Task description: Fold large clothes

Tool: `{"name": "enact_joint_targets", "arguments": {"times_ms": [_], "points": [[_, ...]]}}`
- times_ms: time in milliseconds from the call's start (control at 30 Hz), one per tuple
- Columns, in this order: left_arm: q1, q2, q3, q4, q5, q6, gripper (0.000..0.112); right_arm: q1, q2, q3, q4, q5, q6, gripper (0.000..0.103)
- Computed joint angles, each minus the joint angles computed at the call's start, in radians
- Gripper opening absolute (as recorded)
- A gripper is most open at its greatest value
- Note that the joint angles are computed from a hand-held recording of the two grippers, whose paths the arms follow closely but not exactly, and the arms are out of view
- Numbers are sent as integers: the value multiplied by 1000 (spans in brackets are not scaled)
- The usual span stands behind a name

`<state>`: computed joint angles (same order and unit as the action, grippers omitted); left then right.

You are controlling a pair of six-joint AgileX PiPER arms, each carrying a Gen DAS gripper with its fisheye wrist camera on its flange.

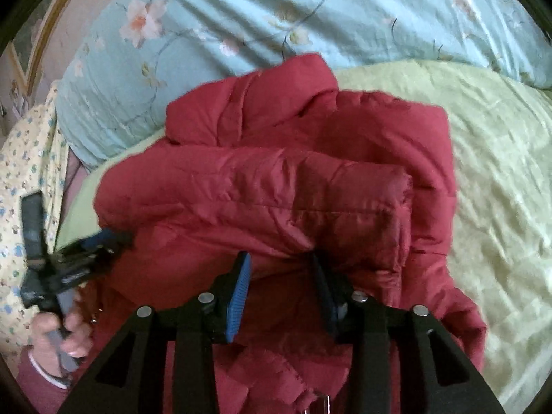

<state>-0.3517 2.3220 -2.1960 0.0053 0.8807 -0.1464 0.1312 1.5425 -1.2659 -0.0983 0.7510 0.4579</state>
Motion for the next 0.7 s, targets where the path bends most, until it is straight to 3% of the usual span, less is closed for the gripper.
{"name": "enact_joint_targets", "arguments": {"times_ms": [133, 333, 600, 700], "points": [[6, -16, 41, 11, -22, -1, 77, 13, -14, -4, -75, 16, 56, 39], [0, -40, 96, 23, -53, -14, 77, -47, 51, 22, -14, -9, -20, 36], [2, -44, 114, 31, -61, -24, 78, -92, 51, 40, 77, -40, -81, 37], [21, -82, 158, -26, -68, 13, 78, -106, 33, 48, 116, -44, -109, 38]]}}
